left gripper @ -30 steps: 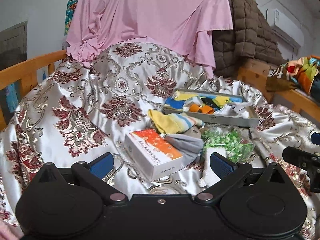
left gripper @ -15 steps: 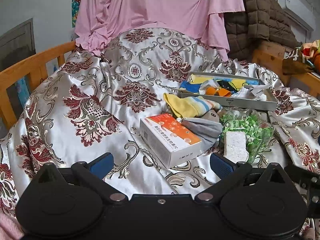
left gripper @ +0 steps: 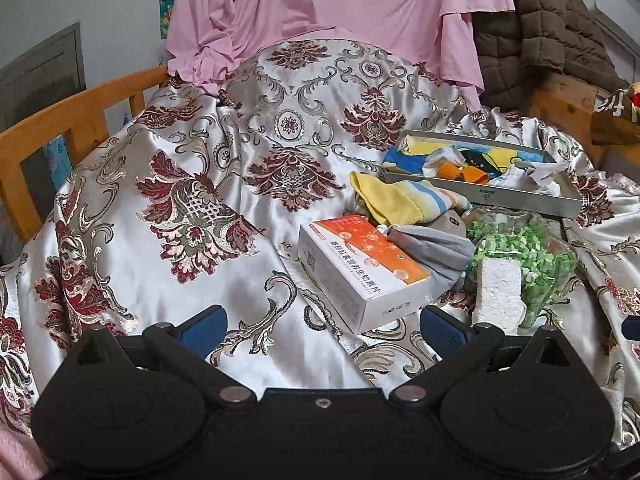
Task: Organize soft objects
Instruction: 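Move both grippers back over the pile toward the grey cloth and white sponge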
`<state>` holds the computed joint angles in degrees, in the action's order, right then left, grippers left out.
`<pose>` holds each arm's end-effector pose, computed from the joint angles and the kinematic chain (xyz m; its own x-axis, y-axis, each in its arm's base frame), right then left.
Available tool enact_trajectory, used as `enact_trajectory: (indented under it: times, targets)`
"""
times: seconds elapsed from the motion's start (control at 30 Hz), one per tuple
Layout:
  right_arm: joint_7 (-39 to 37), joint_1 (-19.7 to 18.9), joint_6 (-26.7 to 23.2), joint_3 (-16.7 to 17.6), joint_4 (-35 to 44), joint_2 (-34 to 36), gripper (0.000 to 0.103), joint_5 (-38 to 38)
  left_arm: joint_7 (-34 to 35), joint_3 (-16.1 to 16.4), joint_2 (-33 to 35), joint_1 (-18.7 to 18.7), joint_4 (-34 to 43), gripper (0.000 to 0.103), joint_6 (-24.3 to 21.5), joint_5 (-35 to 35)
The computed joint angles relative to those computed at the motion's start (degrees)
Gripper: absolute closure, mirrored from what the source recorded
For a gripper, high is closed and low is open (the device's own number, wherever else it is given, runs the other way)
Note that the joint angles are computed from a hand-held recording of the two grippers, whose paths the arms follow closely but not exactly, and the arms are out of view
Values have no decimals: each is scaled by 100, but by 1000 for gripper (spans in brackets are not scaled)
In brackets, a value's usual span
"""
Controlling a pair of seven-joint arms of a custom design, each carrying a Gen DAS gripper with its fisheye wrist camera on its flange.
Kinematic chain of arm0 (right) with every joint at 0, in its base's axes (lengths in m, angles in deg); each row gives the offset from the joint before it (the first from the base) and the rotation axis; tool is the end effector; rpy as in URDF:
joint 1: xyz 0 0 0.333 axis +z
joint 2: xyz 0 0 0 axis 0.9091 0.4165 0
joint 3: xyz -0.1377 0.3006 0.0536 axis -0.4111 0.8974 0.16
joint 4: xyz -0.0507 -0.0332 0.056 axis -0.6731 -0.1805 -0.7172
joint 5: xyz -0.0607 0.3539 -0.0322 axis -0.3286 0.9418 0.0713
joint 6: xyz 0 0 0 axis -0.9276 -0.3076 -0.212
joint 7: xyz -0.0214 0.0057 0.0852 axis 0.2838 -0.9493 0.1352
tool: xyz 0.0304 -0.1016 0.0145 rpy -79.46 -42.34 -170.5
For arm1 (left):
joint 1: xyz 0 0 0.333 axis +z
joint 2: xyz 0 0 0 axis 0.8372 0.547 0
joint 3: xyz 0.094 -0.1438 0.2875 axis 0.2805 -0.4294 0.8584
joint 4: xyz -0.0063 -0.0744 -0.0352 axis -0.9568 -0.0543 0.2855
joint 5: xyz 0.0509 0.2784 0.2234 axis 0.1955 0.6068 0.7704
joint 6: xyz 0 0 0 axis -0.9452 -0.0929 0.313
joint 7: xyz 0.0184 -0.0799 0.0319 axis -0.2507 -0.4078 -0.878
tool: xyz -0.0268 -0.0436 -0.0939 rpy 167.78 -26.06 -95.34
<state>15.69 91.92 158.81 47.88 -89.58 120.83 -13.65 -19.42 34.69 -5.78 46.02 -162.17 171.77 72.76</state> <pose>0.6820 0.3268 0.4107 0.6647 -0.7175 0.2085 -0.3823 -0.5663 -0.7302 0.6503 -0.1573 0.4055 0.2912 -0.9566 0.0057 -0.5709 -0.1785 -0.8013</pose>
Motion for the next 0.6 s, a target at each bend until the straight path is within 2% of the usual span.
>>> enact_trajectory:
  times: [0.17,0.27,0.33,0.47,0.6]
  targets:
    - [-452,-51,132,64,300,255,0,-163,146,12,130,11,150,1,19,-63]
    - [-604,30,186,-83,573,487,0,-267,276,64,262,-47,330,1,-38,-11]
    - [-515,62,21,-177,810,631,0,-256,379,115,366,-112,482,1,-104,100]
    - [-276,-92,-502,-40,1256,827,0,-116,724,181,556,-218,772,1,-208,310]
    - [71,-101,-802,-84,1527,964,0,-113,1095,195,709,-234,988,1,-163,268]
